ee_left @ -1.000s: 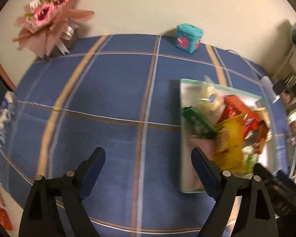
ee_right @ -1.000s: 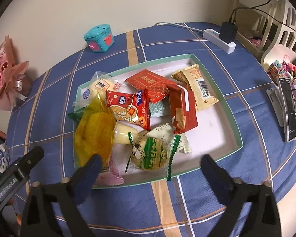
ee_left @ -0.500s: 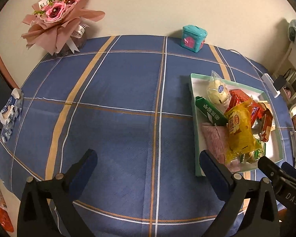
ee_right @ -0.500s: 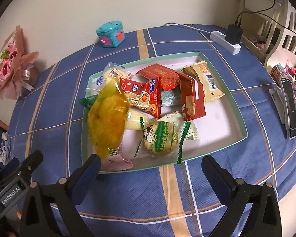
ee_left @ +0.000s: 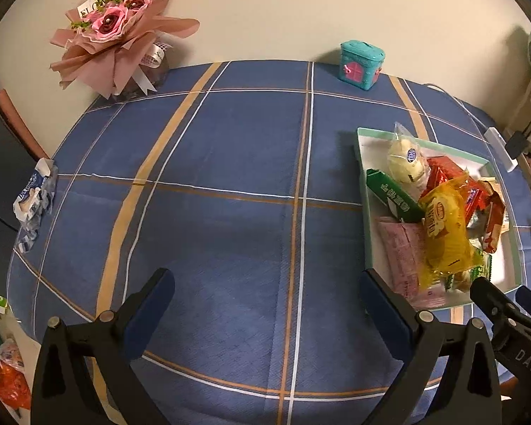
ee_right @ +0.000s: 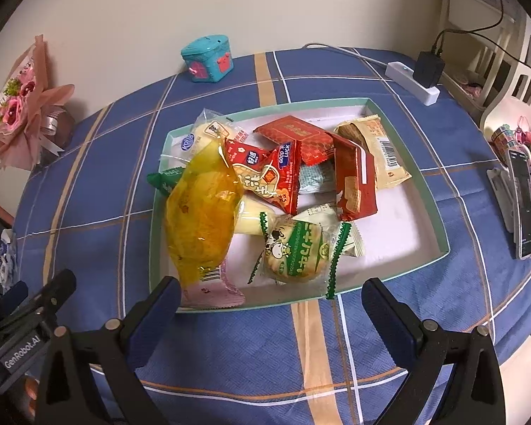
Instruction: Organize snacks
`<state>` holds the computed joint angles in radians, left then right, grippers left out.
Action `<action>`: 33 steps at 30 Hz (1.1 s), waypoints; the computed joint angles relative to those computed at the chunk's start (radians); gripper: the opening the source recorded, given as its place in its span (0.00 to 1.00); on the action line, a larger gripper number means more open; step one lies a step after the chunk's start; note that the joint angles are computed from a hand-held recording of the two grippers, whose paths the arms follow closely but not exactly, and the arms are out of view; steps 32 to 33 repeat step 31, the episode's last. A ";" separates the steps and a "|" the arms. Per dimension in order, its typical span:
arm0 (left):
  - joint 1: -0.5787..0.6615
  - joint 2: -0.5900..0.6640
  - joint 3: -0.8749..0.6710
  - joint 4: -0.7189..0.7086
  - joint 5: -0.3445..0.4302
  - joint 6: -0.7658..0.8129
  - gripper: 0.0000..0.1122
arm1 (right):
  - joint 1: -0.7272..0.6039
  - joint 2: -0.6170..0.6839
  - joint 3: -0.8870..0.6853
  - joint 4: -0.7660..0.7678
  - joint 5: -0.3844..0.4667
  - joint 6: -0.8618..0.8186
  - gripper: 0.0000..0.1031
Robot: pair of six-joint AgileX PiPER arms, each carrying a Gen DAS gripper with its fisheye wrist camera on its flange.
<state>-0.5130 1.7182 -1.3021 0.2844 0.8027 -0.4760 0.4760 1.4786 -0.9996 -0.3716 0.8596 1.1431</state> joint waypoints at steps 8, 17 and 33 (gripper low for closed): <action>0.007 0.009 -0.009 -0.004 0.015 -0.001 0.91 | 0.001 0.004 -0.003 0.001 -0.004 -0.006 1.00; 0.008 0.015 -0.015 -0.002 0.021 -0.004 0.91 | 0.002 0.011 -0.003 0.005 -0.007 -0.007 1.00; 0.006 -0.013 0.019 0.011 -0.027 -0.022 0.91 | 0.002 0.017 -0.005 0.006 -0.008 -0.008 1.00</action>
